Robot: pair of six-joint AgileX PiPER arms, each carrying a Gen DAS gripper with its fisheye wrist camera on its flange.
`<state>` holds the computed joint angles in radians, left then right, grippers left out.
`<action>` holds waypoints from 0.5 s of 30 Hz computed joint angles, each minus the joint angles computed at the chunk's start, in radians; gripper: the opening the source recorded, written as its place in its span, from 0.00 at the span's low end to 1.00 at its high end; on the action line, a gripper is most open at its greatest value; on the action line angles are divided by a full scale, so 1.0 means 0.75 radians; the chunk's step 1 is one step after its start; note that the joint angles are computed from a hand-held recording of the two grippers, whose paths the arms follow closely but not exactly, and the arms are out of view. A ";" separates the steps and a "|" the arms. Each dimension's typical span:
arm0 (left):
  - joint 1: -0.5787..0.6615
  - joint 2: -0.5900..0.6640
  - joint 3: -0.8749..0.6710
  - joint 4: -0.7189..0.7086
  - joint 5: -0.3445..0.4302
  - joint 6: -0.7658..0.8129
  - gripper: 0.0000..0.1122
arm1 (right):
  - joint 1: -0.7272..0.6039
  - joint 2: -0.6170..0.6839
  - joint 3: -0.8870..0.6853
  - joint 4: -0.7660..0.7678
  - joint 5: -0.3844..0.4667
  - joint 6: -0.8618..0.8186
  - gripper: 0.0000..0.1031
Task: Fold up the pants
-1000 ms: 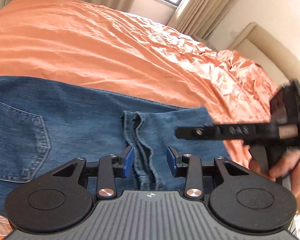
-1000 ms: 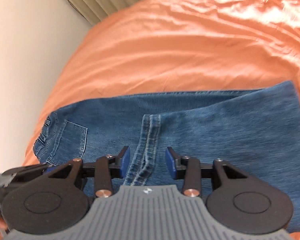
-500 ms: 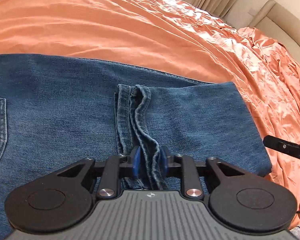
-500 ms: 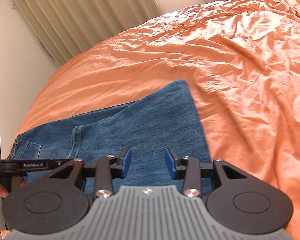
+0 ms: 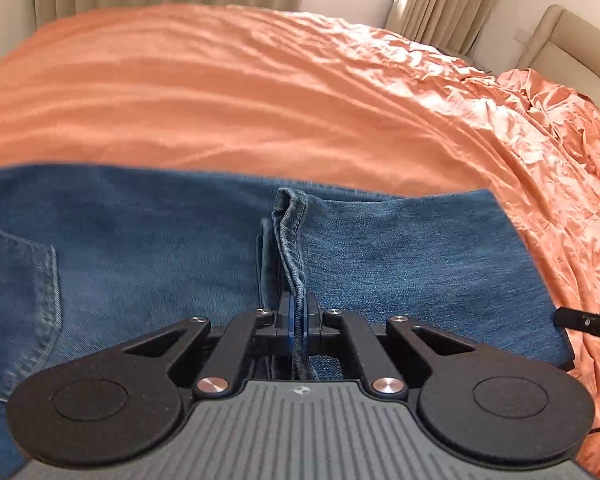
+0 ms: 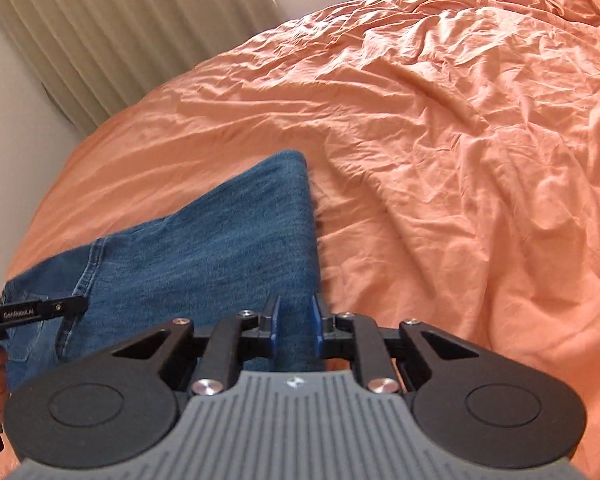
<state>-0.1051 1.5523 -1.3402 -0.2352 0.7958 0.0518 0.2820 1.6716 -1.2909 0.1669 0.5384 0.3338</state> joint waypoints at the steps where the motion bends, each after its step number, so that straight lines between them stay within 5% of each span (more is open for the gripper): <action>1: 0.011 0.005 0.025 -0.030 -0.016 0.018 0.03 | 0.019 0.014 -0.009 -0.066 0.015 0.047 0.12; 6: 0.073 0.006 0.110 -0.182 -0.059 0.109 0.12 | 0.051 0.126 -0.059 -0.206 0.096 0.139 0.16; 11: 0.123 0.001 0.072 -0.237 0.032 0.168 0.15 | 0.074 0.151 -0.091 -0.288 0.129 0.212 0.16; 15: 0.138 -0.061 0.079 -0.226 0.018 0.188 0.23 | 0.081 0.044 -0.038 -0.345 0.042 0.252 0.18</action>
